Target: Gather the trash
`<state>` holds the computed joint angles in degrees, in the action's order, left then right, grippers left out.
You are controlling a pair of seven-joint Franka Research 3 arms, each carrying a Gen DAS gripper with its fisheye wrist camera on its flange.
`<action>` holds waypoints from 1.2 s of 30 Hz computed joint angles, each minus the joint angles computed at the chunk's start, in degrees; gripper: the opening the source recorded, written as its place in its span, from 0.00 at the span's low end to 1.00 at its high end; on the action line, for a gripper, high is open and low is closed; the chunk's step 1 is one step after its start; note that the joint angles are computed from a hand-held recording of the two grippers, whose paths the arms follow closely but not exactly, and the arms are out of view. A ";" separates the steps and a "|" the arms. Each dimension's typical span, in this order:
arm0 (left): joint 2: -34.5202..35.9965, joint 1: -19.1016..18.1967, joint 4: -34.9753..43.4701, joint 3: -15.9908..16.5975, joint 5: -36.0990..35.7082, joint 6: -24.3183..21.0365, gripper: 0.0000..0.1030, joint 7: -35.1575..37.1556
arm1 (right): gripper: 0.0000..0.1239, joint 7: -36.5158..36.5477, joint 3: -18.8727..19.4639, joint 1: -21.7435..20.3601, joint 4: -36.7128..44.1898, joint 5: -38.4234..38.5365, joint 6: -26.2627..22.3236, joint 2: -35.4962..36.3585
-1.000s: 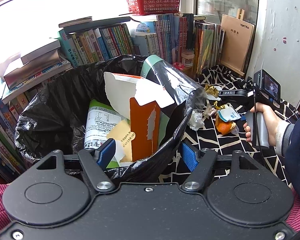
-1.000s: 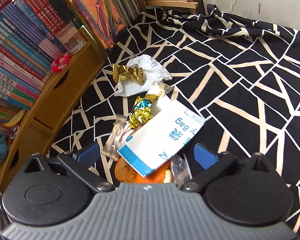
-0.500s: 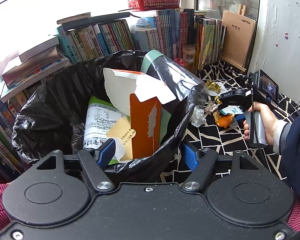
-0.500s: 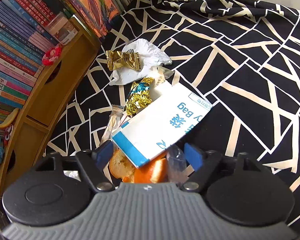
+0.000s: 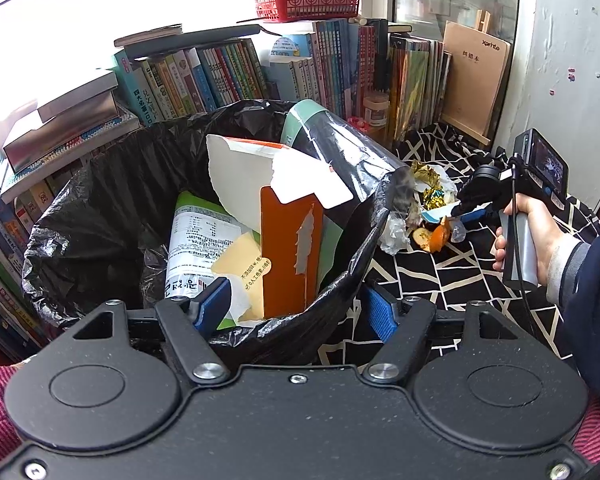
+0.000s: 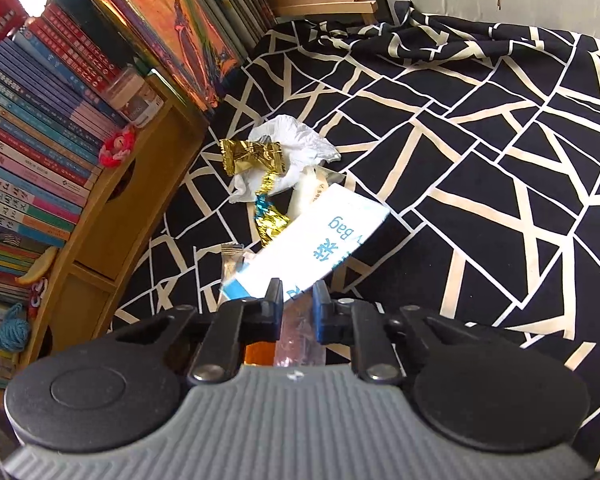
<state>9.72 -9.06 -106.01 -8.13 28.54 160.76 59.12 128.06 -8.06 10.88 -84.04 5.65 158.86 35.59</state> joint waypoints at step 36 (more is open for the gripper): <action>0.16 -0.24 0.31 0.22 1.39 -0.41 0.67 -0.50 | 0.83 -0.65 2.44 -2.27 3.85 7.19 -1.33 4.27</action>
